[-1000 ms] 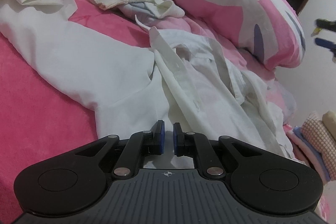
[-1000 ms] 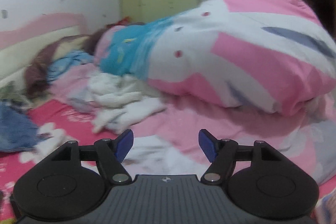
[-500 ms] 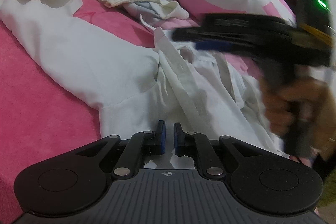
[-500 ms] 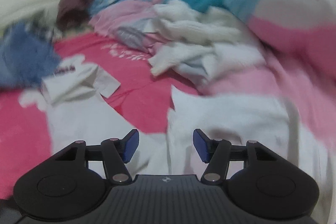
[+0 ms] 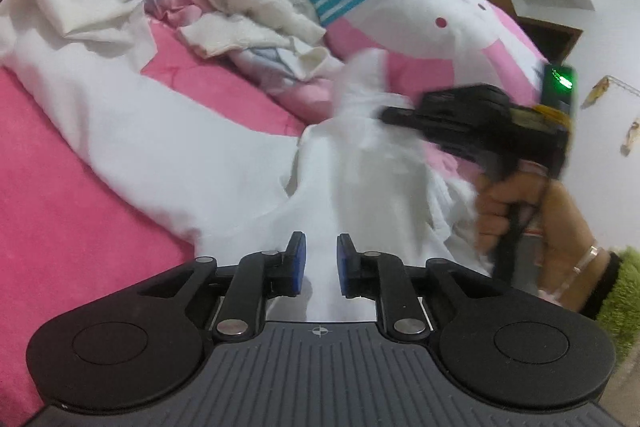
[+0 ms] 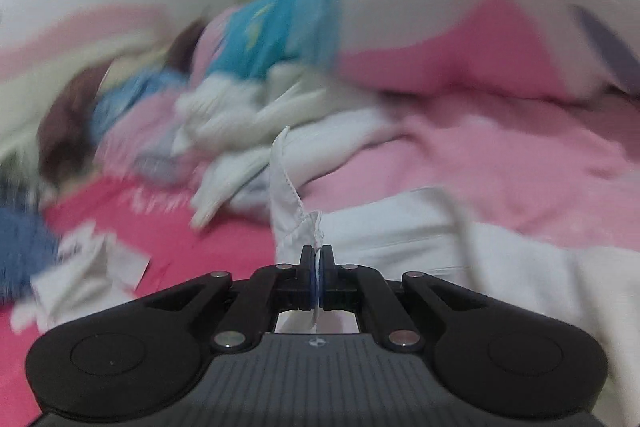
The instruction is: Fold clothes
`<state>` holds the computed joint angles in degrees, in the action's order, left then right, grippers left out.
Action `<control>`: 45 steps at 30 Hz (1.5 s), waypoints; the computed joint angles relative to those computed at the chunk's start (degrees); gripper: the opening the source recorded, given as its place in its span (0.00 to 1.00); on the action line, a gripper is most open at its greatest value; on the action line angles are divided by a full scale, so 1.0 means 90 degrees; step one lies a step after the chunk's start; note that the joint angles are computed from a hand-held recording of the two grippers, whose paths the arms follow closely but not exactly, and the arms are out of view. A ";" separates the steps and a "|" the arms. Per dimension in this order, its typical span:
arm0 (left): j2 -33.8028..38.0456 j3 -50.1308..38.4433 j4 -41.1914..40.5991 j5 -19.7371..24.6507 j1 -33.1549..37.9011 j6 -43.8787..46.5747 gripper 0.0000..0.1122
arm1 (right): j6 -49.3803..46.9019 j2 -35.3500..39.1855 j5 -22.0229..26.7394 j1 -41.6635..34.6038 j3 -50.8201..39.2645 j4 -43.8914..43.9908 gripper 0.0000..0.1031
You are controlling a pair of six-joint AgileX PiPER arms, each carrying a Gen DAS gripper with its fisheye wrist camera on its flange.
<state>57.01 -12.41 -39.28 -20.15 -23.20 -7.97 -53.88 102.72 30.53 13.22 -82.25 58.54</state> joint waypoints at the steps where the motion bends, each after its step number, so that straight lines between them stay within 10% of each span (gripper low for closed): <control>1: 0.0017 0.0011 0.0398 0.0111 0.0195 -0.0461 0.14 | -0.0175 0.0024 0.0086 -0.0219 0.0042 0.0404 0.01; 11: 0.0081 0.0041 0.0847 0.0226 0.0426 -0.1051 0.14 | -0.0053 0.0946 0.0056 -0.0628 -0.0263 0.0919 0.01; 18: 0.0070 0.0028 0.0621 0.0250 0.0370 -0.0852 0.14 | 0.1510 0.1287 -0.0018 -0.0285 -0.0908 -0.1335 0.04; 22: 0.0057 0.0020 0.0634 0.0274 0.0388 -0.0873 0.14 | 0.1655 0.0689 -0.0271 -0.0230 -0.0545 -0.1969 0.43; 32: 0.0057 0.0052 0.0706 0.0245 0.0418 -0.1019 0.14 | 0.0723 0.0864 0.0544 -0.0217 -0.1234 -0.1147 0.37; 37: 0.0110 0.0110 0.1261 0.0173 0.0516 -0.1549 0.14 | 0.2516 0.1665 0.0319 -0.0115 -0.2098 -0.2353 0.35; 42: 0.0142 0.0152 0.1661 0.0100 0.0583 -0.1936 0.14 | 0.1076 0.0623 0.1494 -0.1350 -0.1371 -0.0480 0.36; 45: 0.0135 0.0162 0.1740 0.0112 0.0603 -0.2025 0.14 | 0.0596 -0.0028 0.3398 -0.2572 -0.1614 0.0013 0.37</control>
<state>58.22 -10.96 -23.61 -19.15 -17.77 -26.20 -48.51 102.48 61.11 -9.93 -96.78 58.66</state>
